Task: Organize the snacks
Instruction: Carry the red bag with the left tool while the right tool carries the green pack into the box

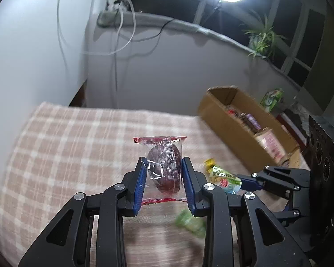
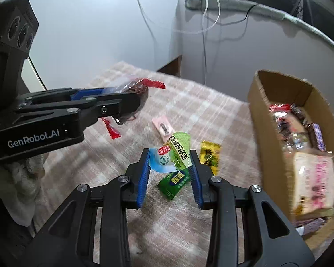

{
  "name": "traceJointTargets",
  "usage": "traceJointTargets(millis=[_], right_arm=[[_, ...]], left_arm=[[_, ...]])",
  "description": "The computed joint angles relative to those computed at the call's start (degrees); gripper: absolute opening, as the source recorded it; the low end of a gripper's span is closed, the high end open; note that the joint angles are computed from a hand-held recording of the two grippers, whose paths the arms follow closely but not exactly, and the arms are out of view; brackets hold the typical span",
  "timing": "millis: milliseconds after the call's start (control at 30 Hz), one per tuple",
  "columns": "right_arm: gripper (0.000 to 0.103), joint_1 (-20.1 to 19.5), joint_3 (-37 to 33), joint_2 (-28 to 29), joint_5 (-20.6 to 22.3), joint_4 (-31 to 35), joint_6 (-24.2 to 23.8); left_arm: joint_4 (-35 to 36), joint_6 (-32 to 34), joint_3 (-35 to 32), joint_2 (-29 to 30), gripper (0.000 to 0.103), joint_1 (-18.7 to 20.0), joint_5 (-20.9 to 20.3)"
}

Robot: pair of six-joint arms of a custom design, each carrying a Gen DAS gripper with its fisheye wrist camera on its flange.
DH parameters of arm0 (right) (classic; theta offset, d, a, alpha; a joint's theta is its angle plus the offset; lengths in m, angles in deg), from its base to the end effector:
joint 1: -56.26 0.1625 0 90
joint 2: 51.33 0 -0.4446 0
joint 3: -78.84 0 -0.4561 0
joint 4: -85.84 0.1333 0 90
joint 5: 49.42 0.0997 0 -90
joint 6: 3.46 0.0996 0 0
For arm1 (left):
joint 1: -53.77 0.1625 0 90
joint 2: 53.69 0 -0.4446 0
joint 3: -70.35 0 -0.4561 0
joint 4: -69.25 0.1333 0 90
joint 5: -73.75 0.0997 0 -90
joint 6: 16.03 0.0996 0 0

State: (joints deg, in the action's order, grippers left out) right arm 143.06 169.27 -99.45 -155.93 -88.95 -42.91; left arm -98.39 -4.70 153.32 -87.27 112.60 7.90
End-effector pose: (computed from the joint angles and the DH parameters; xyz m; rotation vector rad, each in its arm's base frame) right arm 0.0617 -0.7768 0.1834 0.6450 -2.4246 0.7748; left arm -0.2642 -0.7730 0.0293 0.8466 2.5798 -0.7720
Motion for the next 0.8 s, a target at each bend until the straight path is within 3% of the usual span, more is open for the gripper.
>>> traceJointTargets(millis=[267,800], right_arm=[[0.035,-1.0,2.9,-4.7,1.3,-3.4,0.6],[0.035,-6.0,3.4,-10.4,-2.4,-7.5,1.5]], left_arm=[[-2.0,1.5,-0.4,0.3,0.03,-2.3,-2.8],[1.5,3.2,-4.5,5.3,0.03,-5.2,-5.7]])
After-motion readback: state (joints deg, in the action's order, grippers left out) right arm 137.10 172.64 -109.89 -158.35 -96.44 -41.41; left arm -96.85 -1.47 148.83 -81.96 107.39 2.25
